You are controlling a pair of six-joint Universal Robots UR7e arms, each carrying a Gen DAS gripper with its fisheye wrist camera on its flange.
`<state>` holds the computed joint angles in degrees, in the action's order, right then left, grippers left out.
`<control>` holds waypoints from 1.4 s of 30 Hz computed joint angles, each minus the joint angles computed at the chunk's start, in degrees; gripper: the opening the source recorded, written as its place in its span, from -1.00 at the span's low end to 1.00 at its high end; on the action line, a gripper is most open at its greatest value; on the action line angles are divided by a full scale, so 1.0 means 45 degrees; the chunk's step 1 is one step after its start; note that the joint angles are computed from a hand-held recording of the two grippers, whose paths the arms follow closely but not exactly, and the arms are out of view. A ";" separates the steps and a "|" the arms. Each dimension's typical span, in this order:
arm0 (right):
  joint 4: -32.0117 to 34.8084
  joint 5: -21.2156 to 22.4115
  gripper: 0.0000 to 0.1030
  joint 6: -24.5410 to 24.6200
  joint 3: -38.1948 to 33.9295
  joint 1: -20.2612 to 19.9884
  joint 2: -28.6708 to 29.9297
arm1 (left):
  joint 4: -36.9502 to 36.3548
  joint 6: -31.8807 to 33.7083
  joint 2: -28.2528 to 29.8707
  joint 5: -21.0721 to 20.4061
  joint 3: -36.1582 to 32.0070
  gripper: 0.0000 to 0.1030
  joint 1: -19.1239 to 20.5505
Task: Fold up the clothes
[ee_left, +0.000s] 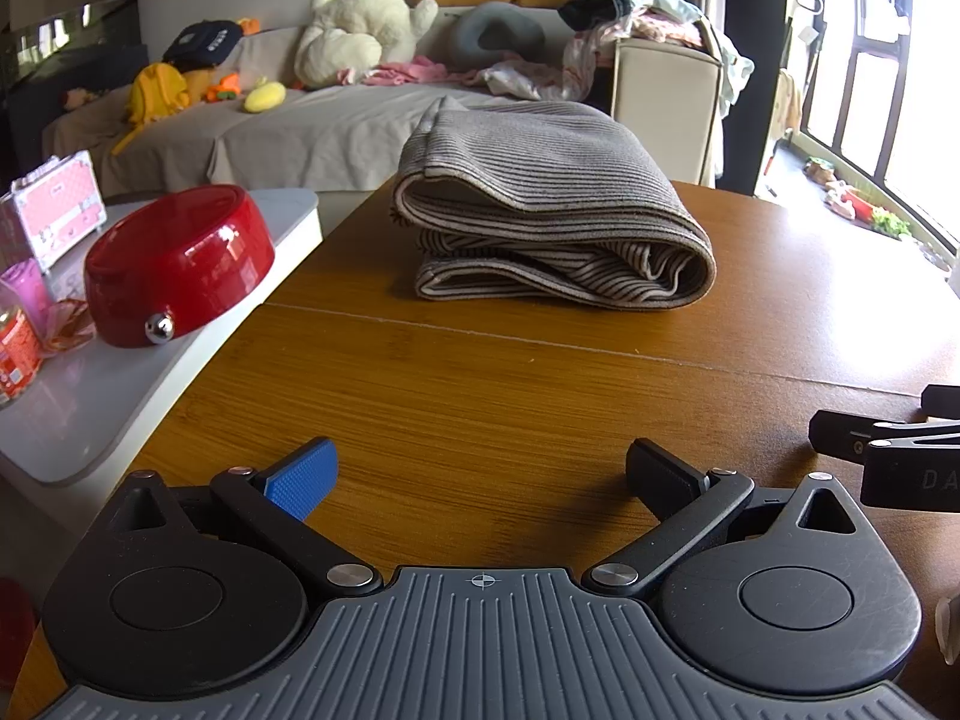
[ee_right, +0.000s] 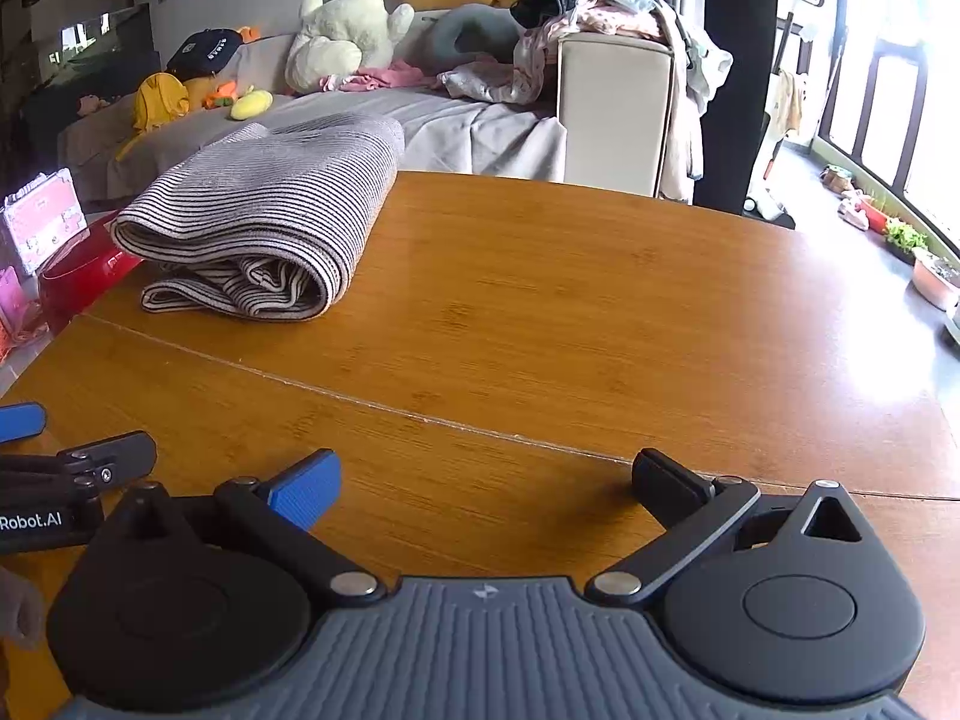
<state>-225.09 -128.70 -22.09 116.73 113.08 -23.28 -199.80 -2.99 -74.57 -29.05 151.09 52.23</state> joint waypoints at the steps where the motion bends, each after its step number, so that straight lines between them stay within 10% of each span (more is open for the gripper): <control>1: 0.0000 0.0000 1.00 0.0000 0.0000 0.0000 0.0000 | 0.0007 0.0001 -0.0020 -0.0012 0.0007 1.00 0.0003; 42: -0.0087 -0.0034 1.00 0.0008 0.0032 -0.0038 -0.0014 | -0.0176 -0.0207 0.0125 0.0218 0.0103 1.00 -0.0166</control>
